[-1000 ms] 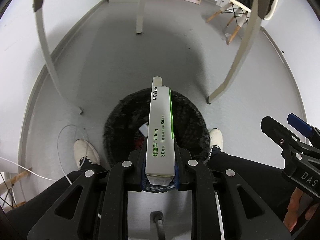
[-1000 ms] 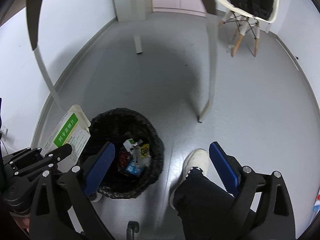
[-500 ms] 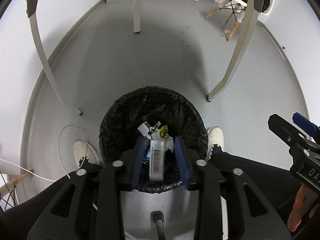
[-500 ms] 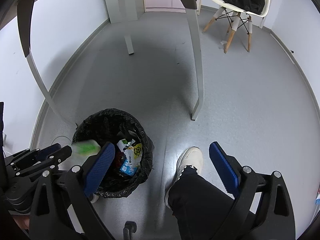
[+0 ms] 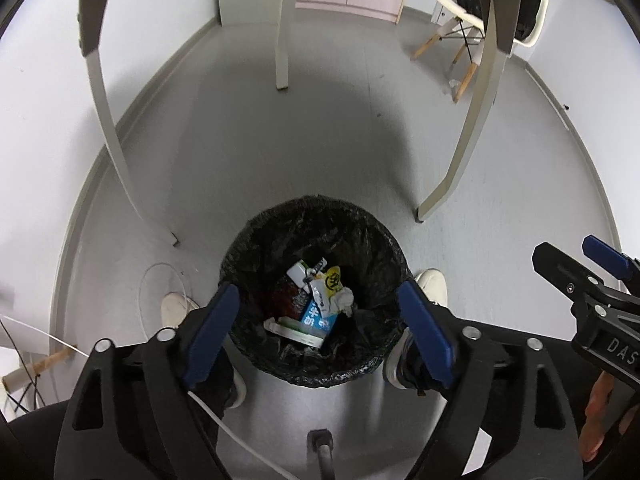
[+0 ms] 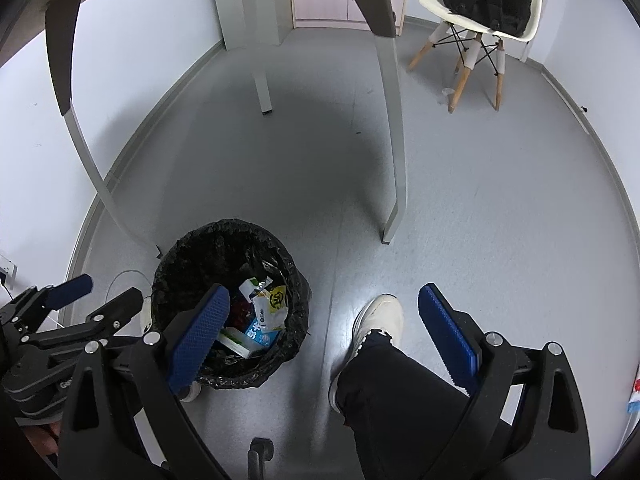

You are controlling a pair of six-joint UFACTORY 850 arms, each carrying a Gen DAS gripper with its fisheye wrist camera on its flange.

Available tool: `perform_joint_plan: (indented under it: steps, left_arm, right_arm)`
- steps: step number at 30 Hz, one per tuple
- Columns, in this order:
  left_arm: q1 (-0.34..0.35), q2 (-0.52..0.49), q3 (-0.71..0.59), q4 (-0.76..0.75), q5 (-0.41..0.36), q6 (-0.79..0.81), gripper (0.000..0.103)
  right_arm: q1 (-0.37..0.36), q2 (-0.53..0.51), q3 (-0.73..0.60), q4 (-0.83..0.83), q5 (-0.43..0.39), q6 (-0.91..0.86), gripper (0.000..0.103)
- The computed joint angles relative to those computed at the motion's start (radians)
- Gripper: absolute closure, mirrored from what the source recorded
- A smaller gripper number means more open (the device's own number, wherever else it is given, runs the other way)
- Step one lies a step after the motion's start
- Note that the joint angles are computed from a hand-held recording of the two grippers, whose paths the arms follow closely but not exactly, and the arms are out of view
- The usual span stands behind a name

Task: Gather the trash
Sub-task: 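Lower the medicine box into the bin and open the left tool, then raise both open tools back up to the tabletop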

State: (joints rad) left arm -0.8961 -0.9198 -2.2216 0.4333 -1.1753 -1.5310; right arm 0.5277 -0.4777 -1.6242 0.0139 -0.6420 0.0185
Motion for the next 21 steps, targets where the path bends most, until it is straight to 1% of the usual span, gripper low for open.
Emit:
perform_joint_plan:
  steps: [3, 6, 8, 11, 14, 21]
  left_arm:
    - [-0.006, 0.022, 0.016, 0.017, 0.002, -0.013, 0.014]
    - [-0.019, 0.029, 0.006, 0.051, -0.023, -0.029, 0.008]
    - [-0.027, 0.032, -0.004, 0.071, -0.045, -0.037, 0.006]
    - [-0.036, 0.046, 0.000, 0.086, -0.051, -0.053, 0.006]
    - [-0.047, 0.054, -0.007, 0.103, -0.073, -0.061, 0.006]
    - [-0.075, 0.058, -0.062, 0.143, -0.142, -0.072, 0.006]
  right_arm:
    - [-0.002, 0.015, 0.009, 0.005, 0.002, 0.004, 0.012]
    - [-0.001, 0.031, 0.016, -0.001, 0.009, 0.015, 0.010]
    - [-0.001, 0.042, 0.019, 0.000, 0.012, 0.017, 0.009]
    - [0.001, 0.060, 0.028, 0.004, 0.014, 0.014, 0.009]
    - [0.003, 0.082, 0.039, -0.011, 0.019, 0.023, 0.009]
    - [0.002, 0.134, 0.053, -0.017, 0.024, 0.029, 0.008]
